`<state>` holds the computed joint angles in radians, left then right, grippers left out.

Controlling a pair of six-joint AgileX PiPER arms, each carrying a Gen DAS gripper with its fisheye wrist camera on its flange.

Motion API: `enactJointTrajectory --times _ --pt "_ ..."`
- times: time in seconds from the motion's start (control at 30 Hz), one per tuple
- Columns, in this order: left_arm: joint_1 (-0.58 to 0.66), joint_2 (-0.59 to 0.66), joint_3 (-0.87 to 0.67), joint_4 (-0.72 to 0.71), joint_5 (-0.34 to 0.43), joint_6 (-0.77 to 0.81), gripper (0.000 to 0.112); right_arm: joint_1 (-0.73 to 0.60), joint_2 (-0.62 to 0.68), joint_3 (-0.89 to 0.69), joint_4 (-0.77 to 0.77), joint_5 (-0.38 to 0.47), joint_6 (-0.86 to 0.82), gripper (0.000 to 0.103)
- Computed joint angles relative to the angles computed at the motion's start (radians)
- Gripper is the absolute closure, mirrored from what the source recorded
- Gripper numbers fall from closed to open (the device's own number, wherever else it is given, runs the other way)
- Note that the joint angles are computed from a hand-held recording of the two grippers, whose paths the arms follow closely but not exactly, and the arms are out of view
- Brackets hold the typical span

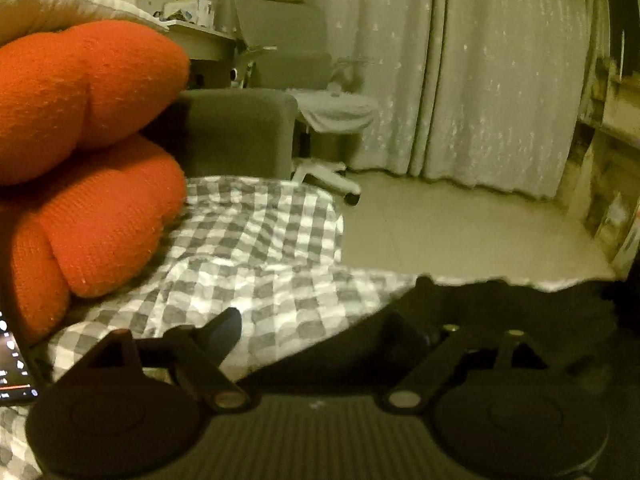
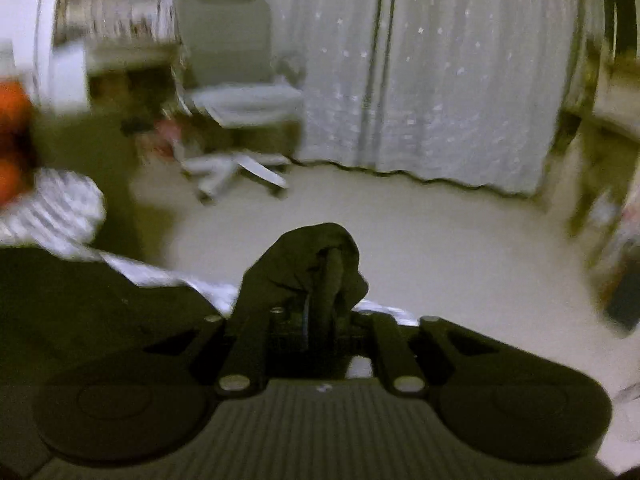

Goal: Fold clothes

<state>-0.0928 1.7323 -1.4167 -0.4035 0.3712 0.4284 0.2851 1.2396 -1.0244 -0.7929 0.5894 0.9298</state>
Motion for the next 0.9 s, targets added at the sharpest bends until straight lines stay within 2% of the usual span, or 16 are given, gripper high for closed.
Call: enactJointTrajectory --times 0.03,0.07,0.13,0.17,0.2,0.27,0.3,0.43,0.47,0.57,0.67,0.7,0.77,0.83,0.9 --pt "-0.015 0.004 0.002 0.077 0.002 -0.062 0.031 -0.037 -0.023 0.007 0.081 -0.043 -0.053 0.084" --pt "-0.020 0.016 -0.008 0.114 0.021 -0.085 0.054 -0.062 -0.040 0.006 0.147 -0.063 -0.093 0.084" --pt "-0.017 0.019 -0.018 0.068 0.049 -0.042 0.083 -0.063 -0.013 -0.035 0.178 -0.009 -0.161 0.084" --pt "-0.017 0.020 -0.025 0.053 0.064 -0.029 0.111 -0.058 0.002 -0.036 0.178 0.002 -0.176 0.084" --pt "-0.019 0.017 -0.029 0.079 0.064 -0.044 0.111 -0.054 0.015 -0.036 0.182 0.010 -0.192 0.084" --pt "-0.012 0.000 -0.029 0.134 0.048 -0.115 0.111 -0.066 0.016 -0.006 0.229 -0.037 -0.225 0.086" --pt "-0.002 -0.008 -0.029 0.144 0.039 -0.146 0.111 -0.051 0.010 -0.006 0.196 -0.037 -0.196 0.091" --pt "0.040 -0.037 -0.025 0.207 -0.013 -0.284 0.111 0.024 0.015 -0.039 -0.006 -0.043 -0.006 0.093" --pt "0.051 -0.043 -0.026 0.229 -0.027 -0.324 0.111 0.053 0.024 -0.057 -0.059 -0.028 0.046 0.093" --pt "0.052 -0.048 -0.003 0.328 -0.084 -0.410 0.111 0.185 0.110 -0.127 -0.222 0.145 0.142 0.093" --pt "0.056 -0.042 0.011 0.405 -0.110 -0.499 0.111 0.192 0.169 -0.127 -0.225 0.168 0.151 0.093" --pt "0.062 -0.046 0.012 0.380 -0.120 -0.487 0.111 0.183 0.158 -0.104 -0.260 0.137 0.173 0.093" --pt "0.076 -0.051 0.009 0.306 -0.143 -0.439 0.111 0.205 0.135 -0.098 -0.349 0.137 0.241 0.093" --pt "0.070 -0.057 0.008 0.385 -0.167 -0.530 0.111 0.240 0.130 -0.127 -0.409 0.177 0.291 0.093" --pt "0.060 -0.055 0.003 0.492 -0.180 -0.634 0.111 0.257 0.177 -0.165 -0.432 0.241 0.289 0.093"
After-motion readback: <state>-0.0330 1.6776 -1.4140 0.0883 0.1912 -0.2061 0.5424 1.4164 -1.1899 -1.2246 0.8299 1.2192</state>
